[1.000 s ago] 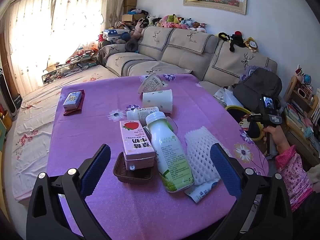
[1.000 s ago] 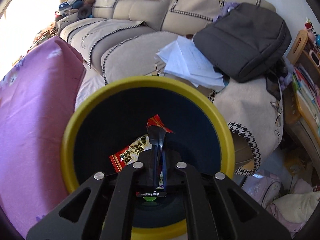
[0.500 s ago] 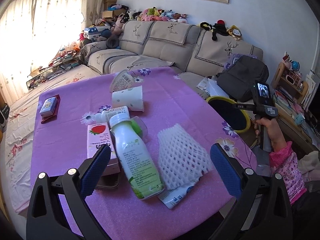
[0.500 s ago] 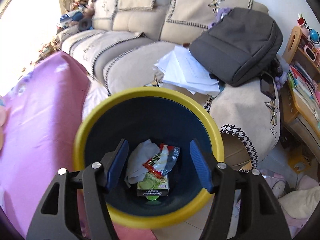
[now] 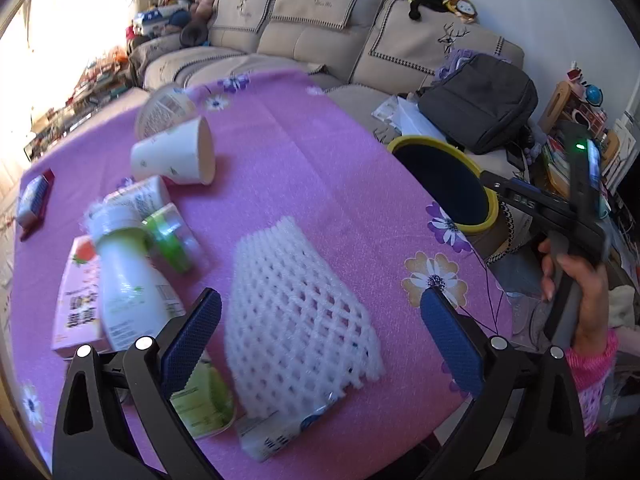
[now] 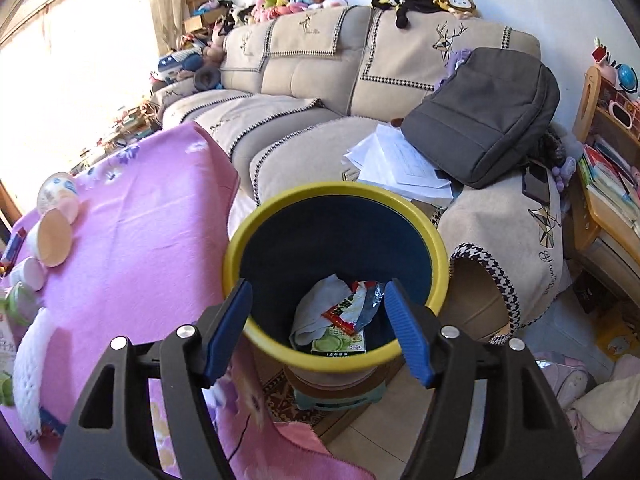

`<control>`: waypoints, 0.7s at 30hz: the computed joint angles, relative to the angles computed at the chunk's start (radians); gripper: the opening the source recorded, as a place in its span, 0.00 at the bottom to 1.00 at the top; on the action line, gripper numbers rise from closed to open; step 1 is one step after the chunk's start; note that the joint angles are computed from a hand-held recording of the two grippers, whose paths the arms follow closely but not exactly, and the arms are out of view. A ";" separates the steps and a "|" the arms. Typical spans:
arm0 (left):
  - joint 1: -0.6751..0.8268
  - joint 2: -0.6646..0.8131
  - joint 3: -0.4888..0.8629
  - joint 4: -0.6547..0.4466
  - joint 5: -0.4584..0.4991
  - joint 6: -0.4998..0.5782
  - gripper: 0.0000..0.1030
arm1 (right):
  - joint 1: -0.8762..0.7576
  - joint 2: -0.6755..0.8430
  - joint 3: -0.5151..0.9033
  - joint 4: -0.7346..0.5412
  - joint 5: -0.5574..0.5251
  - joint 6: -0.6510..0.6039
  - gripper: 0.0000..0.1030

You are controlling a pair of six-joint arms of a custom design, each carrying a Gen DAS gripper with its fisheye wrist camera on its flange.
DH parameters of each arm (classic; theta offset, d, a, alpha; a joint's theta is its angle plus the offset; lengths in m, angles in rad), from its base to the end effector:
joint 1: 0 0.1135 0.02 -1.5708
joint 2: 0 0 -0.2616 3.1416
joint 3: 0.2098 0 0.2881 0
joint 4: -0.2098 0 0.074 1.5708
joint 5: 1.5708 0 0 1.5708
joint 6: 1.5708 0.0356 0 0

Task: Collect trash
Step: 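Grasp the white foam fruit net with the left tool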

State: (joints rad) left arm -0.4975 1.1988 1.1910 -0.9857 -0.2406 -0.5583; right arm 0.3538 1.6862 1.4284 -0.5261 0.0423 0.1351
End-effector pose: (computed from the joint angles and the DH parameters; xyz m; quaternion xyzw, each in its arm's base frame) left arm 0.2382 -0.1197 0.3240 -0.0631 0.9502 -0.0430 0.3021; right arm 0.3903 0.1425 0.2822 -0.0927 0.9188 0.0738 0.3766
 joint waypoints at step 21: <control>0.034 0.180 0.068 -0.001 -0.006 0.027 0.73 | -0.007 -0.058 -0.071 0.031 -0.069 0.019 0.65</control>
